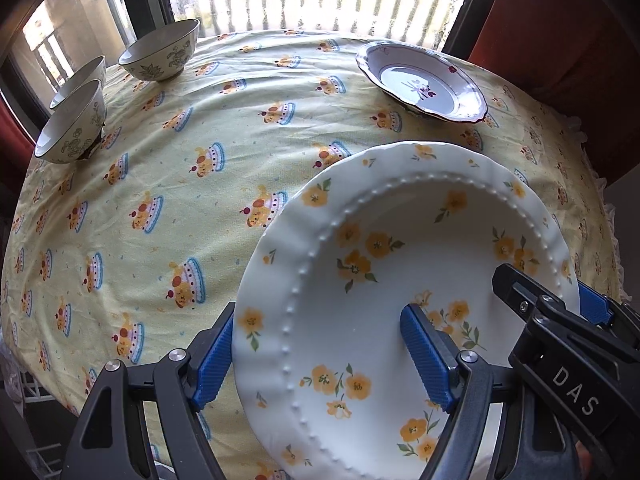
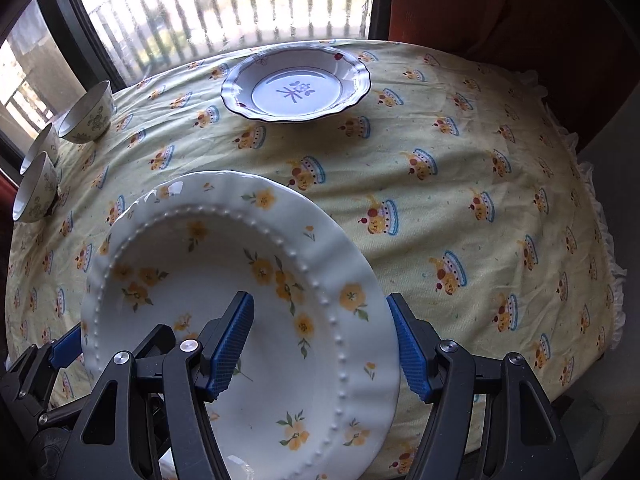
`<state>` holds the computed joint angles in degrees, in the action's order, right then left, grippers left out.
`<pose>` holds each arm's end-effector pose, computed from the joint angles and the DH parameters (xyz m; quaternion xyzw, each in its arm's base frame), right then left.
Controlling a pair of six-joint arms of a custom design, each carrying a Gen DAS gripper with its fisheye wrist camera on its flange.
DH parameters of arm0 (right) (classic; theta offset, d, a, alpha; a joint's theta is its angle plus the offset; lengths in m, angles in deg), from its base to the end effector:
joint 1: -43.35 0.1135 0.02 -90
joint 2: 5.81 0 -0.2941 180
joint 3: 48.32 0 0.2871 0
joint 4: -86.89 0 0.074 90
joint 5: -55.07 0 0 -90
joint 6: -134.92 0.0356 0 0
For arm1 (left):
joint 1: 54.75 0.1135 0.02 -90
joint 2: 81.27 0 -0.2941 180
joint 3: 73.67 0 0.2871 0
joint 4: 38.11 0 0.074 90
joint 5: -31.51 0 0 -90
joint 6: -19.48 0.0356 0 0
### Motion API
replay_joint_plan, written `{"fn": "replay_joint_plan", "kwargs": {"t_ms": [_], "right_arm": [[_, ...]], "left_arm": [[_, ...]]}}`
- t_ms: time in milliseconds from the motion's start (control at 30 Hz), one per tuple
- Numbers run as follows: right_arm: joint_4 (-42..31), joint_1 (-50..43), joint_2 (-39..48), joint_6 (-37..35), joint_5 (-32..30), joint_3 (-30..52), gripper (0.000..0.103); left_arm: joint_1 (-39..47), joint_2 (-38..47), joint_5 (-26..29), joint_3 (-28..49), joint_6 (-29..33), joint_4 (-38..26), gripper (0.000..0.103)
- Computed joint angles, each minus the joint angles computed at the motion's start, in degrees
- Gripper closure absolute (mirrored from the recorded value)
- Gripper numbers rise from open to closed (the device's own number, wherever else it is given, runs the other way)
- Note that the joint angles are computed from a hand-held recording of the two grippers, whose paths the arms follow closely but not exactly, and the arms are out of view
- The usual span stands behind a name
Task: Organize plates and bowls
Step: 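Carry the beaded-rim plate with both tools onto the flowered plate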
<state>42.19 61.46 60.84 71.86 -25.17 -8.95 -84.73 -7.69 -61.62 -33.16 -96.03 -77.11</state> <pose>0.1847 0.0541 0.1482 0.0890 0.9801 -0.0178 0.1763 0.1839 -0.1038 0.1347 0.0343 0.9868 -0.0486 0.1504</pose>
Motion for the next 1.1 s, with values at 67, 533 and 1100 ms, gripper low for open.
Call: {"fn": "replay_joint_plan", "kwargs": {"t_ms": [67,533,1100], "right_arm": [[0.36,-2.05,-0.06,-2.0,-0.52,-0.62,0.032],[4.13,-10.06,3.81,-10.31,-2.73,-2.29,0.032],[5.83,-9.45,6.32,-12.05,-1.9,-1.65,0.035]], "left_arm": [[-1.61,1.44,0.0,0.1,-1.73,0.9,0.023],[-4.31,10.94,2.26,1.41,-6.82,6.6,0.022],[-6.52,14.21,-2.19,2.46,-8.95,7.52,0.016]]}}
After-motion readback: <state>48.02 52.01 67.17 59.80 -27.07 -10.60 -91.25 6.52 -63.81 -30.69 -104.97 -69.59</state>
